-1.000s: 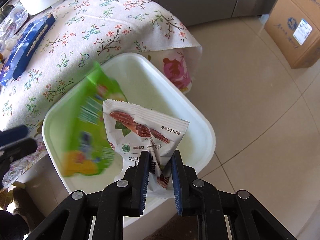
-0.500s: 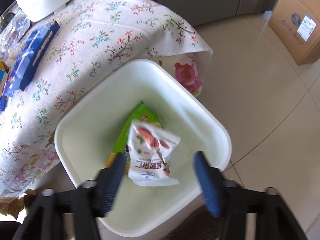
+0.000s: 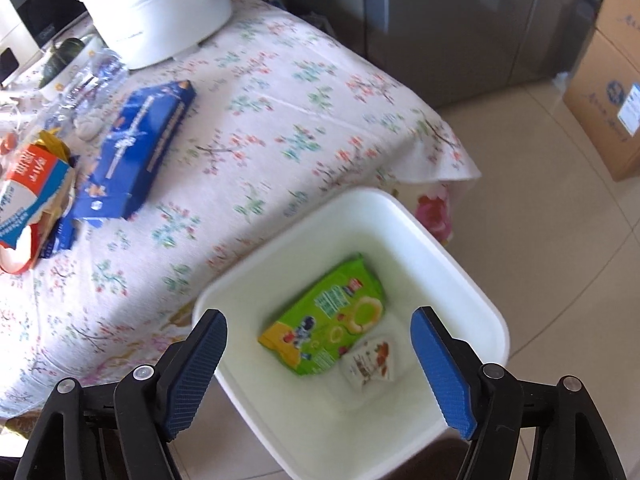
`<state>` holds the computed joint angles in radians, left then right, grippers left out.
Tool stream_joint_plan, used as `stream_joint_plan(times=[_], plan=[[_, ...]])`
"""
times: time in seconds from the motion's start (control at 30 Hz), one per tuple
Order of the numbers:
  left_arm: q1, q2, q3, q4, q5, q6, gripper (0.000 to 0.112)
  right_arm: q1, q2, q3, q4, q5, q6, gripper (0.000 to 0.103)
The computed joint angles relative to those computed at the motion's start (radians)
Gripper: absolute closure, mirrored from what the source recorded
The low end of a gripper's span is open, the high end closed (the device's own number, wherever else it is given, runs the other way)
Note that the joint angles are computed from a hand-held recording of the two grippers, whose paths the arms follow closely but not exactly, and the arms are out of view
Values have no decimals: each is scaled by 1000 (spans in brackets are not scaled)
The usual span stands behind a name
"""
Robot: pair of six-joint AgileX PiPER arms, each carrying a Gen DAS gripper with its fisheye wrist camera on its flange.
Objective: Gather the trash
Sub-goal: 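Move both tools back to the table toward the blue biscuit box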
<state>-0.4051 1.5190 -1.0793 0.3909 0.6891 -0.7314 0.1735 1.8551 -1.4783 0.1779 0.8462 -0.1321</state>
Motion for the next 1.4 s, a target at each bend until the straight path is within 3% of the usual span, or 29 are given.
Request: stream_joint_plan(times=[0.1,0.37,0.57,0.77,0.8,0.83,0.93,1.03,1.27,1.4], plan=[[73,3,2,-27,2,44,9,42,20,-45,-16,6,27,21],[331,27,39,-423,-109,312,11,145,103,-177,-76,52,99,21],[469,90,83,-939,-200,650,33,196,167,-260,-93,87,136,21],[512,146,129,-1344,-295,925,68,230,218,-328,-100,114,168,21],[514,151,130,-1386,-304,953,78,234,225,-338,-100,117,174,21],[516,155,129,-1408,-311,964,90,239,234,-351,-100,120,179,21],[514,142,133,-1470,-337,1013,100,253,263,-393,-100,133,195,21],[500,92,129,-1398,-355,978,108,271,293,-438,-112,146,216,21],[463,-51,137,-972,-359,666,111,317,351,-529,-136,163,244,21],[513,-130,172,-986,-329,715,112,344,402,-605,-139,185,264,21]])
